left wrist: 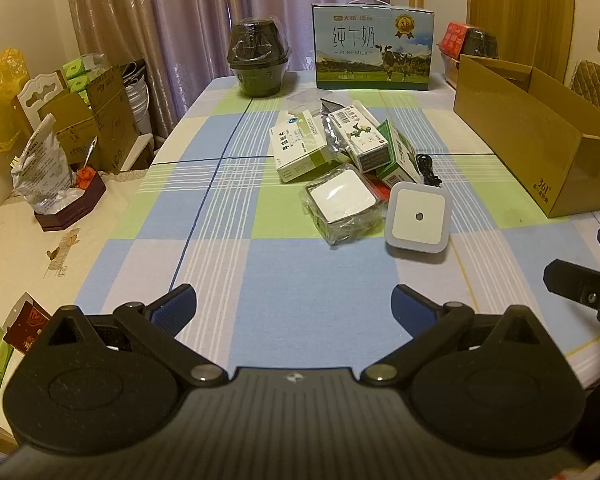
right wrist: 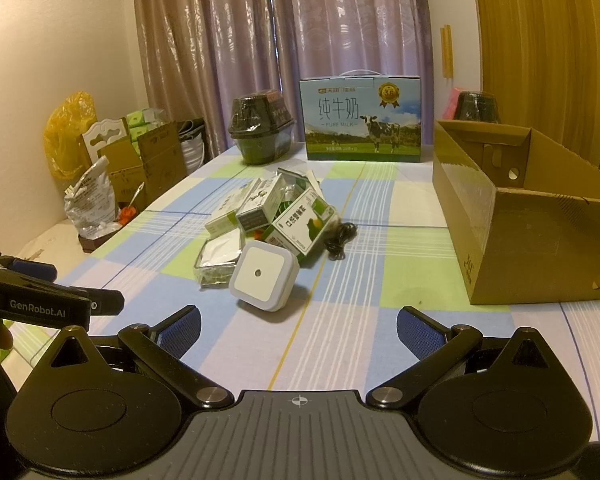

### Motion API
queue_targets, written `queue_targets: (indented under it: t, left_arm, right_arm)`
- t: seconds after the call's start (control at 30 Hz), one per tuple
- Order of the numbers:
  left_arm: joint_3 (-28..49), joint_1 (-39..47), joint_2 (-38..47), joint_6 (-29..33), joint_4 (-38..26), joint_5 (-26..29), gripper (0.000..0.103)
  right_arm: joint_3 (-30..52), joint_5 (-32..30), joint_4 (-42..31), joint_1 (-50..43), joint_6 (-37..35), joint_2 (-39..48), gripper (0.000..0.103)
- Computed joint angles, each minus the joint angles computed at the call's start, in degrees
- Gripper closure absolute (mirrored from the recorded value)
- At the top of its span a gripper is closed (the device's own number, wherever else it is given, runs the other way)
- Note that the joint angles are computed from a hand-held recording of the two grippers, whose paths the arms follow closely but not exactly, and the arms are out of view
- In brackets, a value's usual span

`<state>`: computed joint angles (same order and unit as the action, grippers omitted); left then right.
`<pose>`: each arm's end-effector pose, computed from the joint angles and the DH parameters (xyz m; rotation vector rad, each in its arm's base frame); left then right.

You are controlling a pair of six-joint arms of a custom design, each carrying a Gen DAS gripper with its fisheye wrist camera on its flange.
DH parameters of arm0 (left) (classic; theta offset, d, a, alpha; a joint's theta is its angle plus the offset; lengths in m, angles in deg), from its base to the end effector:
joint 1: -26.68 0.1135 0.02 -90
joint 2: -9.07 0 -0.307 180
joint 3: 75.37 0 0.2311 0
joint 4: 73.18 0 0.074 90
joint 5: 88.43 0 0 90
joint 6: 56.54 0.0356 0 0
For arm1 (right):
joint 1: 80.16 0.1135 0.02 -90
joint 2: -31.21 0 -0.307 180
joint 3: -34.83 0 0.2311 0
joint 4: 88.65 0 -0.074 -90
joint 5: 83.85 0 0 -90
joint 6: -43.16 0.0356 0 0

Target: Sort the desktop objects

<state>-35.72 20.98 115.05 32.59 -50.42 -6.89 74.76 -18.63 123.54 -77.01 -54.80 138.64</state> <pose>0.2756 -0.0222 0.1217 0.0243 2.3236 0.1144 0.2859 0.0307 0.1314 -0.4489 2.1055 0.4231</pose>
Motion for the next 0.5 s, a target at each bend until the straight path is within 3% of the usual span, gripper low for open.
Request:
queue_targets:
  t: [0.5]
  left_arm:
    - [0.03, -0.09, -0.05, -0.46, -0.16, -0.12, 0.001]
  right_arm:
    - [-0.10, 0.29, 0.36, 0.19, -0.16, 0.50, 0.002]
